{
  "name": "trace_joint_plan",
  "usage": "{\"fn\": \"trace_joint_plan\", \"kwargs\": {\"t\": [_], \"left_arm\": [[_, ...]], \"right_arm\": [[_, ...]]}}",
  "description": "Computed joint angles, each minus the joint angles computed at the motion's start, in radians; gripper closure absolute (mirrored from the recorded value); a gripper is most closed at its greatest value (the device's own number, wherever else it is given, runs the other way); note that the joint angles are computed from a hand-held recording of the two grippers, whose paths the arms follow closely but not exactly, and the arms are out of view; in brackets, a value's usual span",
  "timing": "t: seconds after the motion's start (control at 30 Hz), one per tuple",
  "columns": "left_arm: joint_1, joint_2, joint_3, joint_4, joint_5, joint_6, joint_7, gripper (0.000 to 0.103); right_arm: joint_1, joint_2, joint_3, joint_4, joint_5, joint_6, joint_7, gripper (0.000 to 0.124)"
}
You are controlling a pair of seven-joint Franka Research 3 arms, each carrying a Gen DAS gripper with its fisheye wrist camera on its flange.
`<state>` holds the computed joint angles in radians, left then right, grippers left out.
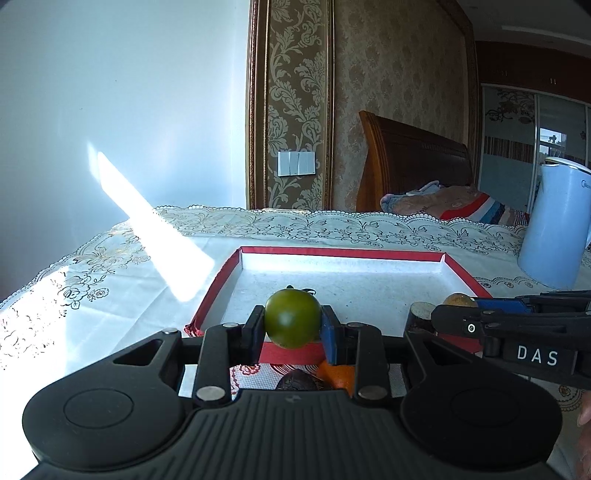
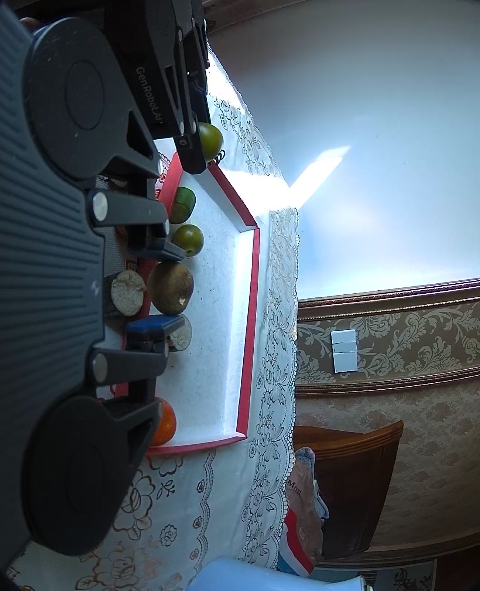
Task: Organize fruits
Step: 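Lift the lime with left tool over the tray while right tool carries the brown fruit there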
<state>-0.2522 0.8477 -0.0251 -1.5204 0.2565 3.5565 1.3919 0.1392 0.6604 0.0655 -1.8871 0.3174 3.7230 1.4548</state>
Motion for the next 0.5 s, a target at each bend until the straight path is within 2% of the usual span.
{"fn": "trace_joint_plan", "kwargs": {"t": [0.2,0.37,0.43,0.5], "left_arm": [[0.018,0.069,-0.017,0.136,0.007,-0.086,-0.023,0.073],[0.051,0.144,-0.052,0.273,0.04,-0.166,-0.051,0.073],[0.039,0.169,-0.035,0.319,0.034,-0.198,-0.065,0.073],[0.052,0.191,-0.054,0.358,0.047,-0.234,-0.07,0.073]], "right_arm": [[0.084,0.062,-0.072,0.13,0.113,-0.082,-0.087,0.094],[0.123,0.11,-0.11,0.223,0.189,-0.139,-0.138,0.094],[0.136,0.129,-0.124,0.254,0.217,-0.154,-0.154,0.094],[0.139,0.14,-0.126,0.27,0.231,-0.162,-0.162,0.094]]}}
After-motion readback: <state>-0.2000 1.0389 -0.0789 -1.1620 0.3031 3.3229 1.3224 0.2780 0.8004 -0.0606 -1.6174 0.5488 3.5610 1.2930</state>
